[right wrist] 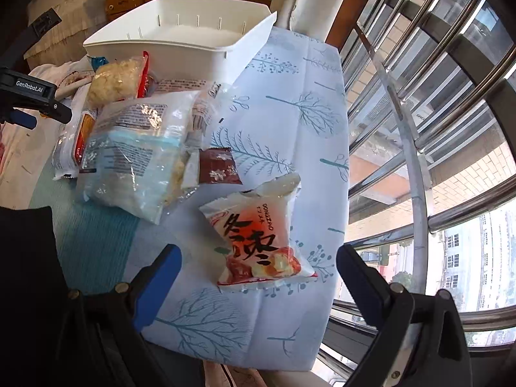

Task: Organize snacks
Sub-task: 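Grasp white printed packet with left tool while right tool grasps red DONGZAO bag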

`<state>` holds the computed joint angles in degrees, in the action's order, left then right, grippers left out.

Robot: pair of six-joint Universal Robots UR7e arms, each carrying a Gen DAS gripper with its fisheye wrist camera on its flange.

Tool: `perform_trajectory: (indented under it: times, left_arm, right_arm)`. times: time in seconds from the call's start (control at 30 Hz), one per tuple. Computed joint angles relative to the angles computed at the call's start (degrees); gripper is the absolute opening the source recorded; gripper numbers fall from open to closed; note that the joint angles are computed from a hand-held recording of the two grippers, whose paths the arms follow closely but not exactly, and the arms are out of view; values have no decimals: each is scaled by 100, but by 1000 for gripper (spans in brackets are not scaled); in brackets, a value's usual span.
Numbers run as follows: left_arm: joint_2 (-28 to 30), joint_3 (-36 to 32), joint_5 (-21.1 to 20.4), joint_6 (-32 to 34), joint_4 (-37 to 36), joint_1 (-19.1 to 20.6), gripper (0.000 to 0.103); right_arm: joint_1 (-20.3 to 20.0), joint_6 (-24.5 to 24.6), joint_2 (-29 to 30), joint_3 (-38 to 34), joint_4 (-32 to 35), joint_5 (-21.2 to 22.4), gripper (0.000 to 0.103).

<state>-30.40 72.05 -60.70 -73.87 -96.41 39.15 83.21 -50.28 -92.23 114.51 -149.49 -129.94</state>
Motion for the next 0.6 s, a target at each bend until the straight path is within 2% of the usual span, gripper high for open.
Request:
perform_trajectory:
  times: [0.17,0.3,0.4,0.6]
  left_arm:
    - [243,-193,63,-95,100,95,99]
    - [236,-73,73,-94,-235,154,97]
    - [303,-81,85,-71,-365,214,92]
    - [401,-93,-37,-85,-601,315,76]
  right_arm:
    - [-261,-269,86,-115,60,215,97]
    - [-416,-388,159,-205,220,408,97]
    - [-502,-555,202,-192,176,551,97]
    - [-601,-664,385,-272,248,517,83]
